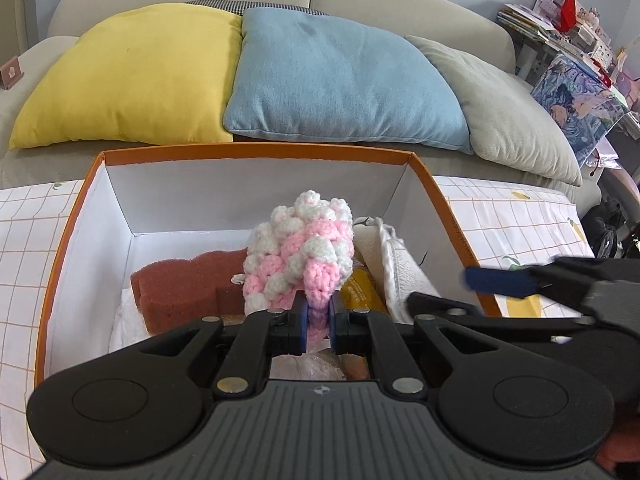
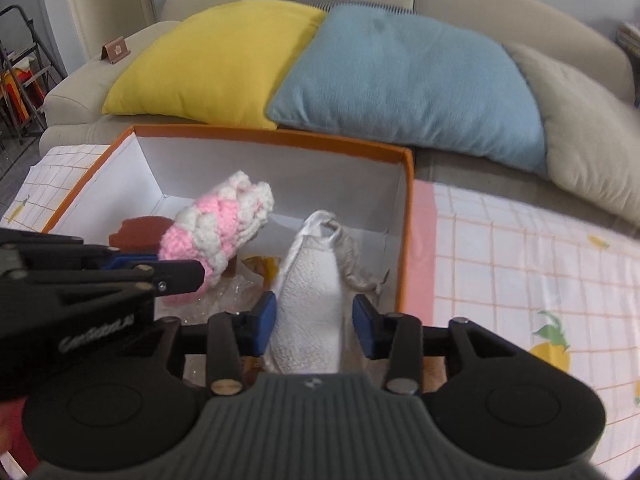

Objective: Organize soft objects
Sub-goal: 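Open both tools to release the pouch and bib in the box, then move both tools back toward the brown plush and orange crocheted tangerine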

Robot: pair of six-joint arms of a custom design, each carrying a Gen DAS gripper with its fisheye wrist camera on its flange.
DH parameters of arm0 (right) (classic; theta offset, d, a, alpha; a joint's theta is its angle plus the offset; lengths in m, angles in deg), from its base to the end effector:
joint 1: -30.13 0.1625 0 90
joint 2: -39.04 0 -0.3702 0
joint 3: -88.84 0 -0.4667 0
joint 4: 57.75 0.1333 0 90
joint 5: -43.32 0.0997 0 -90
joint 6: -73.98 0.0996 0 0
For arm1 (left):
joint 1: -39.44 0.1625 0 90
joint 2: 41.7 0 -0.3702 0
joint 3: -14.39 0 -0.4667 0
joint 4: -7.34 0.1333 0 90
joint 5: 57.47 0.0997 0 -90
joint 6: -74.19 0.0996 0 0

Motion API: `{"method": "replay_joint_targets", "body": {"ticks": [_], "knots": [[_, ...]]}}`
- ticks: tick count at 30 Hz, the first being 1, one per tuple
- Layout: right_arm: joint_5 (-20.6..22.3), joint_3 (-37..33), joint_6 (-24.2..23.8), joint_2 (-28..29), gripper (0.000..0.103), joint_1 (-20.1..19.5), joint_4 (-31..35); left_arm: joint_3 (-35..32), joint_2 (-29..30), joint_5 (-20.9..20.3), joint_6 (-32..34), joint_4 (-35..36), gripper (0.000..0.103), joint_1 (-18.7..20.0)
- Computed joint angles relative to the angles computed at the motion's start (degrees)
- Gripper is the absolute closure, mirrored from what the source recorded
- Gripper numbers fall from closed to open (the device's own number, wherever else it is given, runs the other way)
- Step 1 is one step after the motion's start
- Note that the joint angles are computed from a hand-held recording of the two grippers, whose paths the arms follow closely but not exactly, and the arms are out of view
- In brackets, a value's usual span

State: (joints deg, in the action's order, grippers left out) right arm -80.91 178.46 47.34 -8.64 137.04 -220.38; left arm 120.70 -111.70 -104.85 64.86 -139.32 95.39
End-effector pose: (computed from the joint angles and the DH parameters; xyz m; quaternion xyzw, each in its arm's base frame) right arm 0.2846 -0.6704 0.1044 0.2696 -0.8848 0.2279 0.3042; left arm -0.1818 -0.6275 0.2000 0.1336 0.9095 -0.2851 0.2715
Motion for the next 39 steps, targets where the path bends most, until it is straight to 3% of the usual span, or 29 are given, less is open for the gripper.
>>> {"method": "replay_joint_targets", "body": {"ticks": [5, 10, 15, 18, 24, 29, 35, 39], "knots": [[-0.5, 3.1, -6.0, -1.7, 0.053, 0.8, -6.9, 0.2, 0.8, 2.7, 1.6, -1.7, 0.081, -1.2], [-0.9, 6.0, -7.9, -3.3, 0.052, 1.1, -11.5, 2.1, -0.3, 4.2, 3.7, -6.3, 0.034, -2.7], [-1.8, 9.4, -8.6, -5.4, 0.051, 1.4, -16.2, 3.9, -1.0, 7.9, 8.0, -11.3, 0.022, -5.1], [-1.4, 11.9, -9.1, -7.5, 0.039, 1.7, -18.9, 5.4, -2.5, 8.2, 8.9, -13.7, 0.02, -6.4], [-0.7, 19.3, -8.1, -13.9, 0.038, 2.1, -23.1, 11.7, -5.3, 10.7, 17.9, -26.4, 0.019, -10.9], [-1.5, 26.5, -5.0, -19.9, 0.038, 2.4, -25.8, 17.2, -8.6, 12.2, 20.5, -30.5, 0.019, -15.1], [-4.6, 34.7, -3.6, -25.5, 0.038, 3.2, -31.4, 24.1, -15.4, 12.5, 12.4, -24.5, 0.019, -19.4], [-6.1, 39.1, -2.4, -28.2, 0.036, 3.5, -33.1, 27.6, -20.4, 12.5, 2.6, -12.9, 0.019, -21.6]]}}
